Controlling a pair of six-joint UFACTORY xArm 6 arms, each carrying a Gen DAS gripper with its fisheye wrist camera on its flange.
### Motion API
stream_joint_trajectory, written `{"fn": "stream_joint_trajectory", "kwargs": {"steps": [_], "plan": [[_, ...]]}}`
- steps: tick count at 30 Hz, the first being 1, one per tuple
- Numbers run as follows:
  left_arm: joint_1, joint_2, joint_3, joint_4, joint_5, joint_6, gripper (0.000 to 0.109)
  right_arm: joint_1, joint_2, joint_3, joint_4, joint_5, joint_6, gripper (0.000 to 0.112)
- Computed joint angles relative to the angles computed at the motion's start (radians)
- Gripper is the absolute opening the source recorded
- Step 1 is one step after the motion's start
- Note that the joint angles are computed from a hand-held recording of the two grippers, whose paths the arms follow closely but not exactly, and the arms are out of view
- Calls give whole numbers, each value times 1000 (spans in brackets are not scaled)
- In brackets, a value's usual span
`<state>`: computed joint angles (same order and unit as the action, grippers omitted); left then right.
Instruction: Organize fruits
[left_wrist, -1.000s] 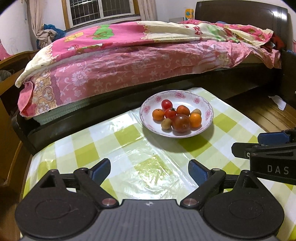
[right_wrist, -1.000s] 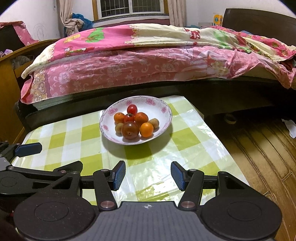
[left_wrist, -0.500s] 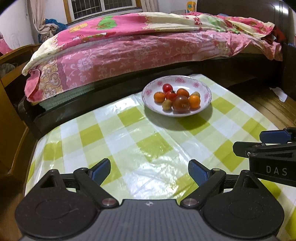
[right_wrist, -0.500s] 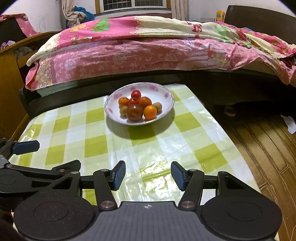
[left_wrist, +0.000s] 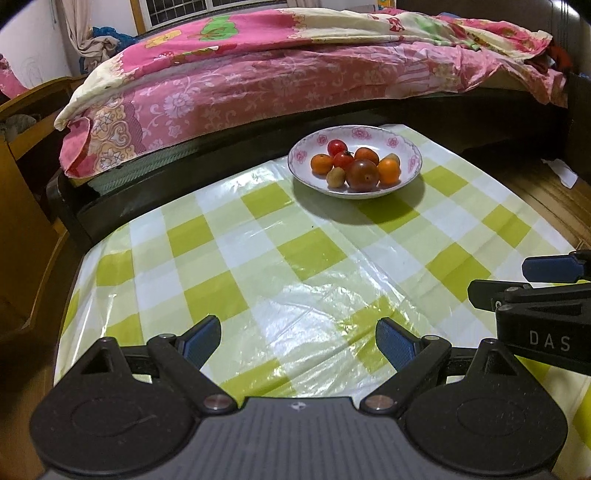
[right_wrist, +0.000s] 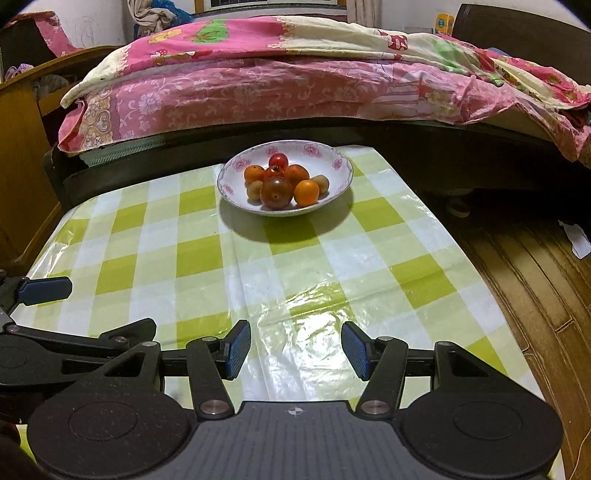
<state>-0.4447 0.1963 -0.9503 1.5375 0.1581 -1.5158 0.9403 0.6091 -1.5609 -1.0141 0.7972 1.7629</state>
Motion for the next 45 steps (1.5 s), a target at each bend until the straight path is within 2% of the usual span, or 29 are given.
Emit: {"fn": "stream_joint_trajectory", "kwargs": {"steps": [31,45], "plan": [[-27,-29,62,-81,55,74,98,24,16,-4,62,16,-42,52],[-33,-30,67,-79,66,73,98,25,19,-4,71,13,-53,52]]}}
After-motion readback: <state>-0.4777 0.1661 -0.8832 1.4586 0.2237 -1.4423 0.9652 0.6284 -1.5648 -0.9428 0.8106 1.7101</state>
